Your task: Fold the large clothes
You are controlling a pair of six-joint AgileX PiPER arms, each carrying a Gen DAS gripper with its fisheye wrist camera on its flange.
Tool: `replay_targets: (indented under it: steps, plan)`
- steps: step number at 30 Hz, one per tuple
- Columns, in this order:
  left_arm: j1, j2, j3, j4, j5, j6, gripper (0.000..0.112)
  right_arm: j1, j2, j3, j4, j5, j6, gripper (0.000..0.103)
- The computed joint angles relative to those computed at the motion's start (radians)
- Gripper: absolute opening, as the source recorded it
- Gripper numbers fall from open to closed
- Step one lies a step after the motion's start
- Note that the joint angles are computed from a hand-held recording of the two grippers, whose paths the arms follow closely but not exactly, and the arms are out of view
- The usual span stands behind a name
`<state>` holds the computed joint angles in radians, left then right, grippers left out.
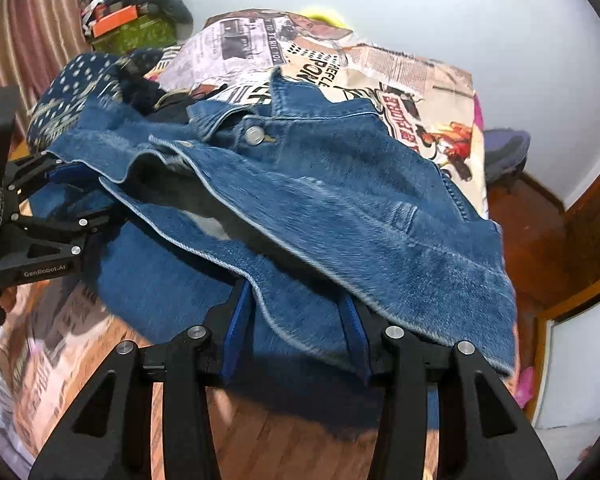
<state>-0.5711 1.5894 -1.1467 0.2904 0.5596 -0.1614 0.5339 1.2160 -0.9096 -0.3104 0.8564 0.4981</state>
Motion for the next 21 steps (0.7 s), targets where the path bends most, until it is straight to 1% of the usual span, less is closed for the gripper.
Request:
replay_targets:
  steps: [2,4,5,7,8,9,10,11,13,15,19,20,21]
  plan:
    - [0.012,0.042,-0.078,0.113,0.011,-0.065,0.068,-0.072,0.044,-0.041,0.042,-0.015,-0.079,0.043]
    - [0.046,0.087,-0.161,0.111,0.032,-0.050,0.068,-0.117,0.079,-0.087,0.038,-0.012,-0.111,0.043]
    - [0.078,0.131,-0.238,0.087,0.059,-0.027,0.068,-0.147,0.105,-0.126,0.032,-0.009,-0.126,0.043]
    - [0.126,0.197,-0.360,0.012,0.114,0.037,0.068,-0.161,0.143,-0.180,-0.051,0.010,-0.064,0.044]
    - [0.140,0.218,-0.405,0.008,0.132,0.037,0.068,-0.169,0.175,-0.224,-0.119,0.034,-0.013,0.044]
    - [0.140,0.226,-0.423,0.044,0.141,0.004,0.068,-0.183,0.196,-0.258,-0.146,0.049,0.009,0.043]
    - [0.139,0.235,-0.449,0.093,0.153,-0.041,0.068,-0.208,0.206,-0.280,-0.133,0.050,0.004,0.044]
    - [0.146,0.232,-0.462,0.102,0.150,-0.055,0.068,-0.242,0.211,-0.302,-0.086,0.045,-0.018,0.044]
    - [0.176,0.214,-0.472,0.017,0.143,-0.008,0.068,-0.294,0.193,-0.307,0.005,0.015,-0.054,0.044]
    - [0.211,0.185,-0.465,-0.121,0.147,0.079,0.068,-0.309,0.150,-0.286,0.062,-0.010,-0.079,0.044]
    - [0.264,0.120,-0.404,-0.385,0.181,0.270,0.068,-0.233,0.079,-0.239,0.010,-0.006,-0.048,0.044]
    - [0.270,0.102,-0.381,-0.440,0.198,0.317,0.068,-0.211,0.068,-0.231,0.006,0.003,-0.053,0.044]
    - [0.264,0.085,-0.357,-0.460,0.203,0.333,0.069,-0.199,0.066,-0.226,0.010,0.005,-0.070,0.044]
